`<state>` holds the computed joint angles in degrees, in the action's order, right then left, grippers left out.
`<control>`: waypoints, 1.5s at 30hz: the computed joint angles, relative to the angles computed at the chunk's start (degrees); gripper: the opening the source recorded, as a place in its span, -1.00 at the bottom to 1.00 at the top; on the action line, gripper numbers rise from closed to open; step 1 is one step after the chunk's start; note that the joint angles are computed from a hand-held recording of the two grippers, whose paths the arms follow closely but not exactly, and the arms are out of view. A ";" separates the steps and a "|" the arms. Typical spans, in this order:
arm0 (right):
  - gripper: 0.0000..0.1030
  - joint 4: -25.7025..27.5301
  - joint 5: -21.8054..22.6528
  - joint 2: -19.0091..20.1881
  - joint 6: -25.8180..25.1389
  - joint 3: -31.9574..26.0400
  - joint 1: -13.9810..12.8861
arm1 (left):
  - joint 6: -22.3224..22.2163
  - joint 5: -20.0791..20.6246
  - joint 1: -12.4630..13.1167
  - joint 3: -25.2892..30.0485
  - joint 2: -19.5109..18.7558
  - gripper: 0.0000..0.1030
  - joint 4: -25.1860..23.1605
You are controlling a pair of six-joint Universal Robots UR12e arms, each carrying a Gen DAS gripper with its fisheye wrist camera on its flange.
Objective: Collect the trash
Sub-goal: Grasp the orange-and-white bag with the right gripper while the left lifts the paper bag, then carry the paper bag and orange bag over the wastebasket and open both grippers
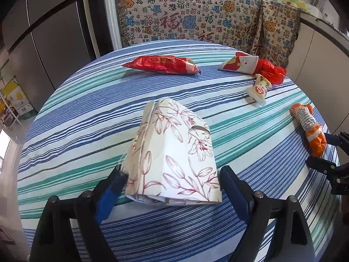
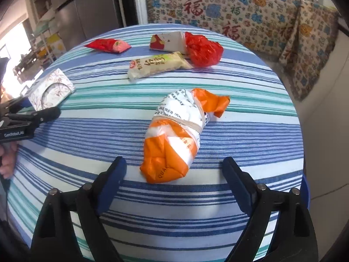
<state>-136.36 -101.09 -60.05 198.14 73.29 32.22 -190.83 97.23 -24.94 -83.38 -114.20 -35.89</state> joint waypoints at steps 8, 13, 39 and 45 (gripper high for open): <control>0.96 -0.33 -1.13 0.69 1.75 -0.54 0.34 | 1.39 -1.09 0.58 -1.28 0.91 0.75 0.59; 0.87 -2.60 4.84 -1.18 5.25 1.22 -1.25 | 3.45 -7.48 2.03 -1.99 1.62 0.74 1.53; -0.12 0.89 5.38 -2.01 6.90 -1.29 -1.05 | 1.10 -17.63 2.21 2.32 1.21 -0.27 -2.48; -0.12 0.48 4.81 -3.38 6.35 0.54 -0.93 | 2.05 -16.07 0.05 4.35 0.24 -0.27 -2.16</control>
<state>-135.88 -96.28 -63.43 204.49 73.84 31.29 -188.78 81.16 -24.89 -79.02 -113.96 -38.05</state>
